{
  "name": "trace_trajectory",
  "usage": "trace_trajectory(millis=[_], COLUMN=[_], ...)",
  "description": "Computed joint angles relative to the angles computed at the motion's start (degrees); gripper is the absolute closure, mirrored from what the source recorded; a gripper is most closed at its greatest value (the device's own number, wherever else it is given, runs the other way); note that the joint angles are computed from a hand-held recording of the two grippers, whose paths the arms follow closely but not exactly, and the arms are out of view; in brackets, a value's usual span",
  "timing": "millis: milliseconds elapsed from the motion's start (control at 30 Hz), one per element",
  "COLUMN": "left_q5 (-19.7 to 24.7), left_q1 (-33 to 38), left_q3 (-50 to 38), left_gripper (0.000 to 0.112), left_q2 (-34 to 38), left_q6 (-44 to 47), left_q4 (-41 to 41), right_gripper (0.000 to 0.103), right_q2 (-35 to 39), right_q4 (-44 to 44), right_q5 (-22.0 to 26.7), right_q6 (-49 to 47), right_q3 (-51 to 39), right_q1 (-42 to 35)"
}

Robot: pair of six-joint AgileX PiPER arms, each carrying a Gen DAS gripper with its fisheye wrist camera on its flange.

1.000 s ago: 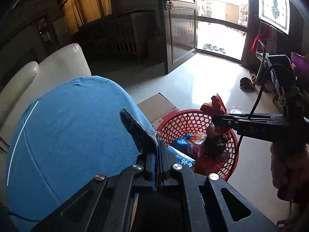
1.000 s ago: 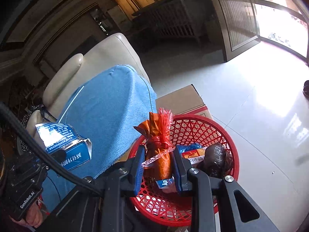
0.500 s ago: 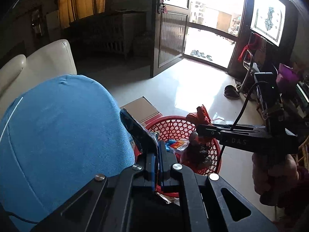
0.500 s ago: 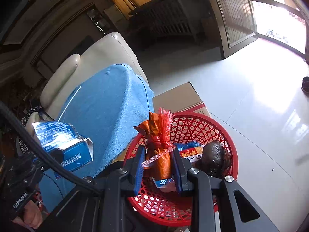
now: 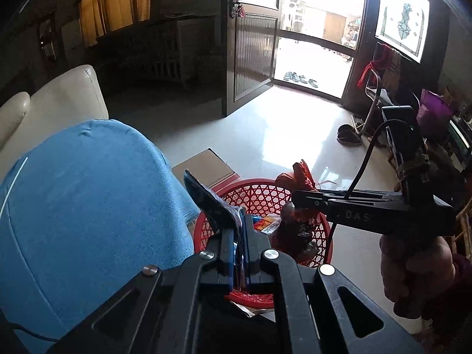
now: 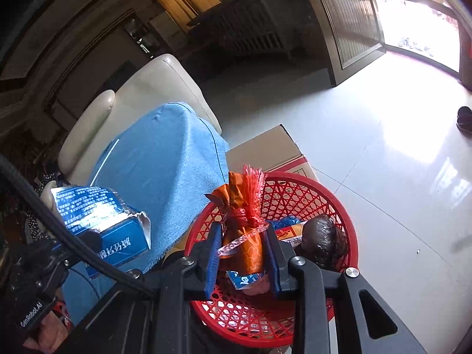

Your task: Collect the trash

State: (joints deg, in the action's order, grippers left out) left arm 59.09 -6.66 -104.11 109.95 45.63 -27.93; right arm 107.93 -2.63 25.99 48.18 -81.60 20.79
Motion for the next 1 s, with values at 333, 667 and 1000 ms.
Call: trace_trajectory(millis=[333,667,1000], left_q5=[-4.79,-11.89,-18.72], left_q1=[0.58,6.11,19.69], left_q3=[1.98,4.08,6.38], left_gripper=[0.052,0.038,0.029], left_q2=[-2.34,-5.28,-8.19], left_q6=[1.3,-5.92,-16.9], left_q4=[-0.31,5.33,13.95], right_gripper=[0.042,0.042,0.042], right_q2=[-0.76,-0.14,10.62], right_q4=[-1.08,-12.26,-11.05], right_q5=[-0.5,2.34,10.54], right_q6=[2.54,8.57,0.05], right_q3=[0.84,-5.09,-26.74], right_q1=[-0.32,3.52,12.49])
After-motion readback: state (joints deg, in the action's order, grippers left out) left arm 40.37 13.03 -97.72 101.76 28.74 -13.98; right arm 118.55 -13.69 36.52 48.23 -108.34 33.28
